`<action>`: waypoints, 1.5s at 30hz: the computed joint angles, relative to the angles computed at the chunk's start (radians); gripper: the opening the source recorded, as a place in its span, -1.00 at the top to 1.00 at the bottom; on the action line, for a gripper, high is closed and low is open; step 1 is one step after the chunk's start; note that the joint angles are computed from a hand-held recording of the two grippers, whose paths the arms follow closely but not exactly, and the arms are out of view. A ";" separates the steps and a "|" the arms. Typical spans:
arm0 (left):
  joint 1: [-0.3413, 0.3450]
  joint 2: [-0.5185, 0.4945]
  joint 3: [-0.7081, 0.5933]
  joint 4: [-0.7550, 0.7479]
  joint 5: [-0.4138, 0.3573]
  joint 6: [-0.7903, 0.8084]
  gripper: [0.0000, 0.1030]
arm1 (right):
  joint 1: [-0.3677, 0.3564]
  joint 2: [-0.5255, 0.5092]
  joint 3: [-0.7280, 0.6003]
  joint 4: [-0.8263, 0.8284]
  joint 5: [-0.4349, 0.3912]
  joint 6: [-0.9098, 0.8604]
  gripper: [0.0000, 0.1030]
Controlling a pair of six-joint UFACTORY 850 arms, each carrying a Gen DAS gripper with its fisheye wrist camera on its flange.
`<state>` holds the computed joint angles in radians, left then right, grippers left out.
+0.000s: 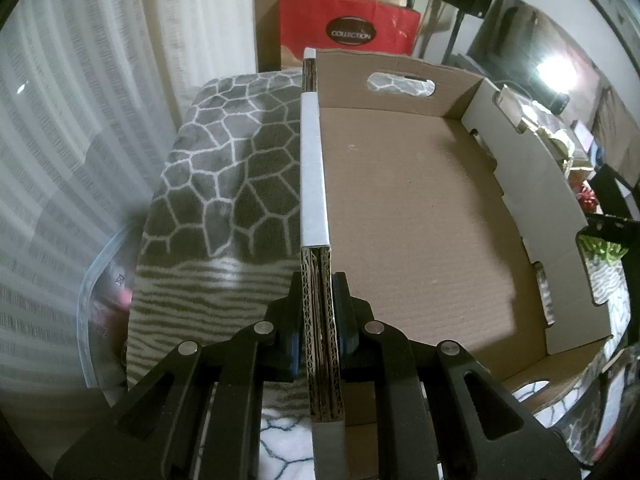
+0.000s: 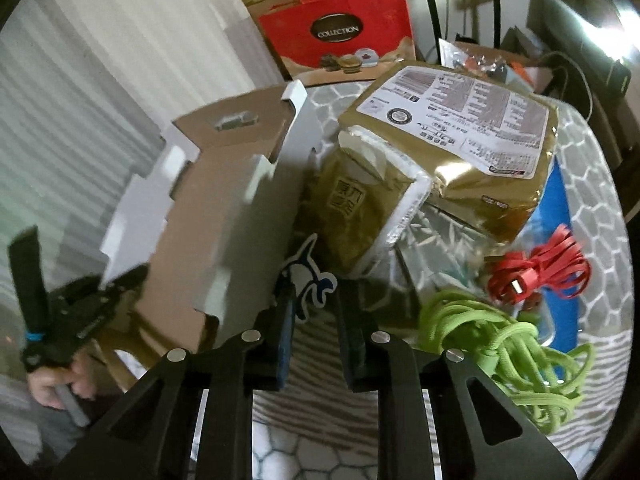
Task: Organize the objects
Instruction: 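Grasp the blue whale sticker with the right gripper and lift it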
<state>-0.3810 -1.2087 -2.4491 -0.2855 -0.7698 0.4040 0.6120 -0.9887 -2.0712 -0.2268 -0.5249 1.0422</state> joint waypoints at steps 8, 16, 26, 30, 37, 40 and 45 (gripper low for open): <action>0.000 0.000 0.001 0.002 0.001 -0.001 0.77 | -0.044 0.014 0.090 0.367 0.210 -0.206 0.64; 0.000 0.005 0.012 -0.004 0.008 0.003 0.77 | -0.040 -0.017 0.038 0.363 0.183 -0.208 0.91; 0.000 0.010 0.021 -0.005 0.013 0.002 0.77 | 0.004 0.069 0.073 -0.124 0.081 0.165 0.95; 0.000 0.006 0.014 -0.005 0.009 0.002 0.78 | 0.022 0.050 0.001 -0.116 0.045 0.097 0.95; 0.001 0.004 0.012 -0.004 0.007 0.004 0.78 | 0.037 -0.048 -0.150 -0.172 -0.156 0.075 0.75; 0.001 0.004 0.012 -0.005 0.007 0.002 0.78 | 0.039 -0.081 -0.183 -0.173 -0.235 0.030 0.07; 0.000 0.005 0.012 -0.004 0.007 0.002 0.77 | 0.033 -0.140 -0.237 -0.148 -0.329 -0.043 0.00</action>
